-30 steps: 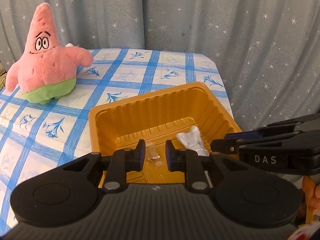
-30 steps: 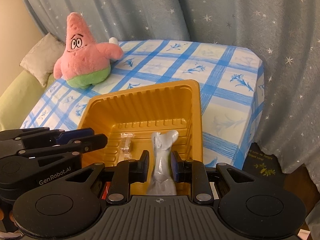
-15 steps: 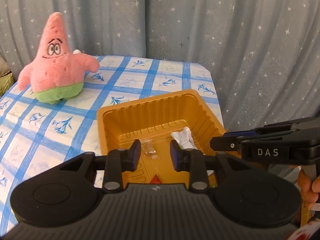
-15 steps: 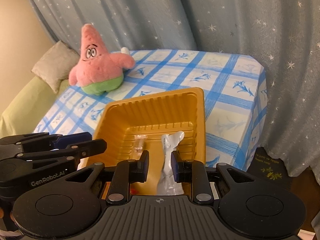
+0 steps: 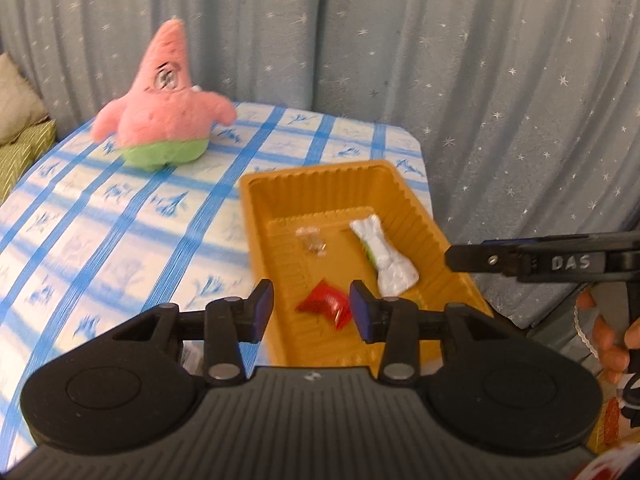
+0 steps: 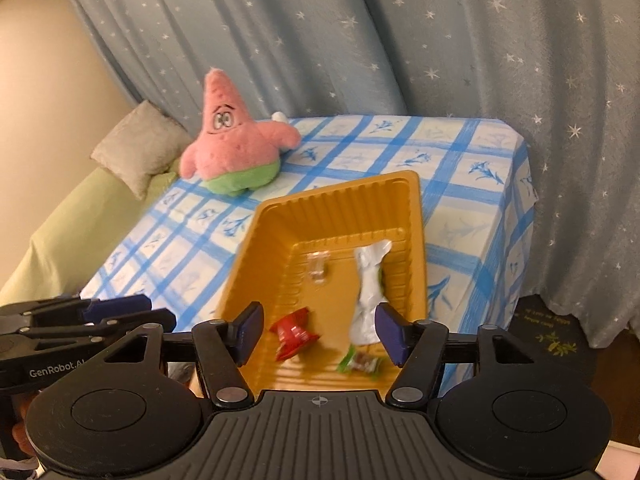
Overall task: Organize snacks
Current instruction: 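Withdraw both grippers from the tray toward the remaining snacks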
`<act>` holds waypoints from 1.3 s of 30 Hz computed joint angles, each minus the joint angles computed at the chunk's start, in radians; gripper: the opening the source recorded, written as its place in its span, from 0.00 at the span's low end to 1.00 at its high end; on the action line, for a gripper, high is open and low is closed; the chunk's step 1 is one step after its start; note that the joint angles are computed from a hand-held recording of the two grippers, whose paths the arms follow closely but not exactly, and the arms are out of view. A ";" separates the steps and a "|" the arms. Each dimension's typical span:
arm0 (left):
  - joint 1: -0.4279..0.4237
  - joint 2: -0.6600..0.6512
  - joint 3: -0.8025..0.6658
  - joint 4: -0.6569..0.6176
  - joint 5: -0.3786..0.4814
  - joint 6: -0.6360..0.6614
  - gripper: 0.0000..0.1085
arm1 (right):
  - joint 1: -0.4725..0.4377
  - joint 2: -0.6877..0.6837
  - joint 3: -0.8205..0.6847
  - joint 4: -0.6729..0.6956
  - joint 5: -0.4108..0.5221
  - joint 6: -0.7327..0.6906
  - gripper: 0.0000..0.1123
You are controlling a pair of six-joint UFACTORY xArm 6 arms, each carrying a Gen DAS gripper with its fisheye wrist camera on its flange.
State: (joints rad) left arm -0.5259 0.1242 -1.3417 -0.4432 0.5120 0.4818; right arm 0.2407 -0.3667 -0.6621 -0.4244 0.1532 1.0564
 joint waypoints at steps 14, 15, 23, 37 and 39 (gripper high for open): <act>0.109 -0.244 0.292 0.038 -0.039 -0.036 0.41 | 0.154 -0.029 0.021 -0.122 0.036 0.174 0.60; 0.116 -0.254 0.303 0.041 -0.038 -0.039 0.41 | 0.166 -0.023 0.018 -0.121 0.037 0.178 0.60; 0.184 -0.301 0.370 0.015 -0.025 -0.004 0.42 | 0.235 0.053 -0.039 -0.159 0.053 0.242 0.60; 0.296 -0.278 0.389 -0.017 0.002 0.104 0.41 | 0.333 0.300 -0.231 -0.269 0.087 0.336 0.60; 0.307 -0.270 0.388 -0.022 -0.002 0.127 0.41 | 0.340 0.335 -0.262 -0.308 0.095 0.356 0.60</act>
State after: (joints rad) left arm -0.2187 -0.1455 -0.9537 -0.4657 0.5097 0.6086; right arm 0.5804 -0.0315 -0.9242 -0.7323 0.2486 1.4128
